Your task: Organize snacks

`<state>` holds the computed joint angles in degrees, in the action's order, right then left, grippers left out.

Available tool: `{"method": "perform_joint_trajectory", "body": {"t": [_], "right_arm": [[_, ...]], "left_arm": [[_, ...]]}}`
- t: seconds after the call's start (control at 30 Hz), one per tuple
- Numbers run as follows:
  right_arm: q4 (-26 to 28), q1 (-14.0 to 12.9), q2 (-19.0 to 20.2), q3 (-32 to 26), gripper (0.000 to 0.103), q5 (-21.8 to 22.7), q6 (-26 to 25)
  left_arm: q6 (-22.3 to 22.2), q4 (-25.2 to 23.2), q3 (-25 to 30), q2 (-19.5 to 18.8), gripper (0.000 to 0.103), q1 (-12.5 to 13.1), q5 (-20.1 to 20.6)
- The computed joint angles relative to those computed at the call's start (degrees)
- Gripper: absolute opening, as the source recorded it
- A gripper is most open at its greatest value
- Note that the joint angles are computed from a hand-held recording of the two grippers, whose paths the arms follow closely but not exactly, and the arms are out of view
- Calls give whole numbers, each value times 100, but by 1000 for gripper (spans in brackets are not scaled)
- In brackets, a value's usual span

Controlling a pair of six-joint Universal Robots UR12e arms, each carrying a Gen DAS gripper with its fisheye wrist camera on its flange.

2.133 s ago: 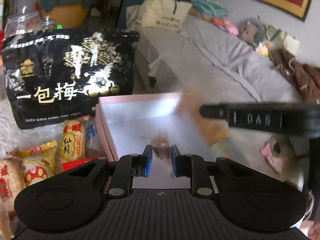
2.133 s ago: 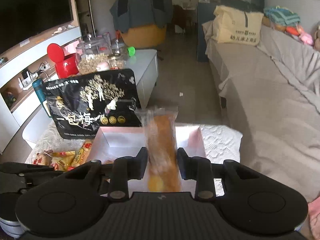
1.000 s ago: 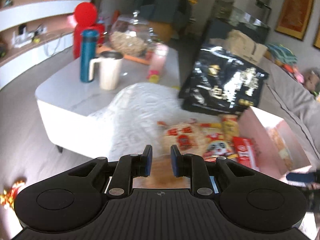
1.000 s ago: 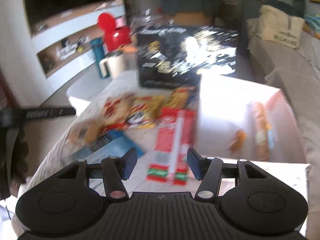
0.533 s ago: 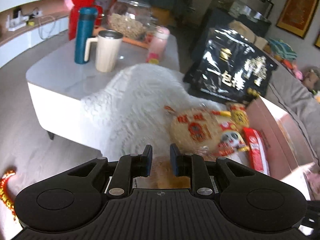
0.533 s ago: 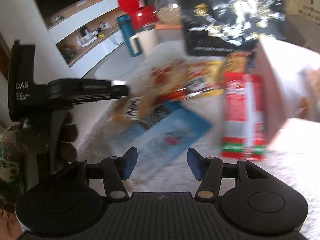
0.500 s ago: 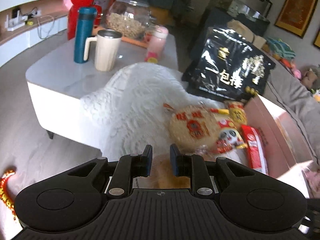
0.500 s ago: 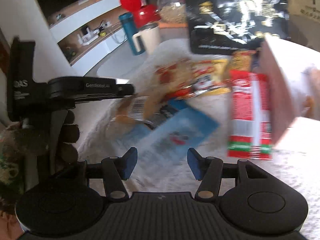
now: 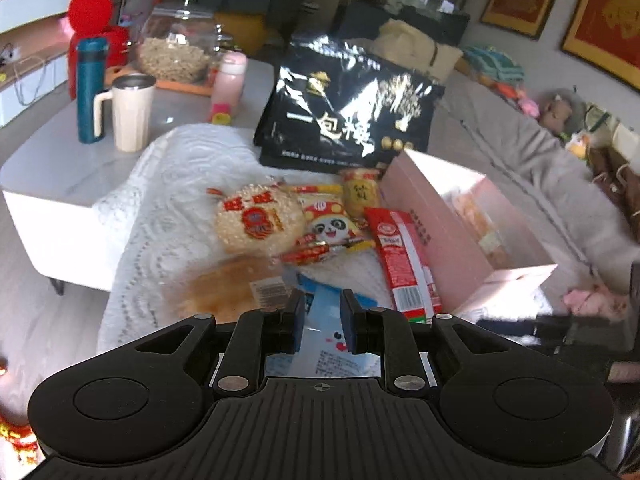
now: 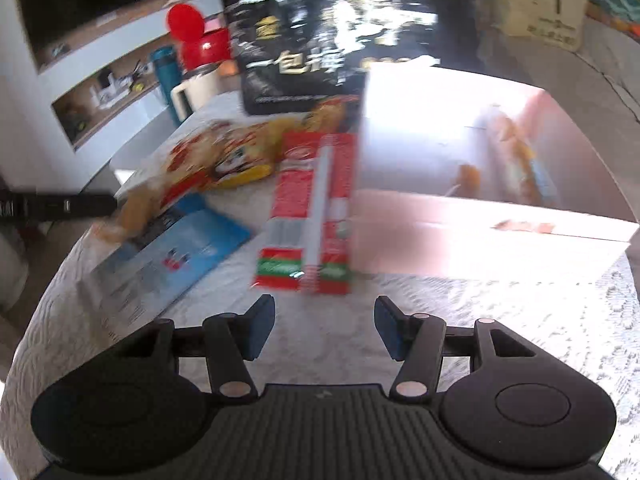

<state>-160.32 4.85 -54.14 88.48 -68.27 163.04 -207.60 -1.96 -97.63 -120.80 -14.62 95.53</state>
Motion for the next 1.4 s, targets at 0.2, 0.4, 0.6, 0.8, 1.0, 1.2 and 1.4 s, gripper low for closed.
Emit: {"method": "perform_joint_trajectory", "body": {"t": [0.2,0.4,0.6,0.8,1.0,1.2,1.4], "right_arm": [[76,43,303,-460,56,440,180],[-290,295,506,-633,56,141,213],[-459,314,480,-539,56,14,147],[-465,220,447,-454,55,168,246],[-485,205,430,-417,55,181,250],[-493,224,403,-381,52,151,324],[-148,170,233,-259,49,412,-118]], "left_arm": [[53,-205,-21,44,23,-66,398],[-79,-317,-90,97,23,-58,691],[-32,-206,-173,108,23,-36,534],[-108,-104,-263,157,23,-35,499],[-127,-342,-277,205,23,-7,594],[-163,-313,-280,163,24,48,392],[392,-491,-227,165,25,44,-428]]}}
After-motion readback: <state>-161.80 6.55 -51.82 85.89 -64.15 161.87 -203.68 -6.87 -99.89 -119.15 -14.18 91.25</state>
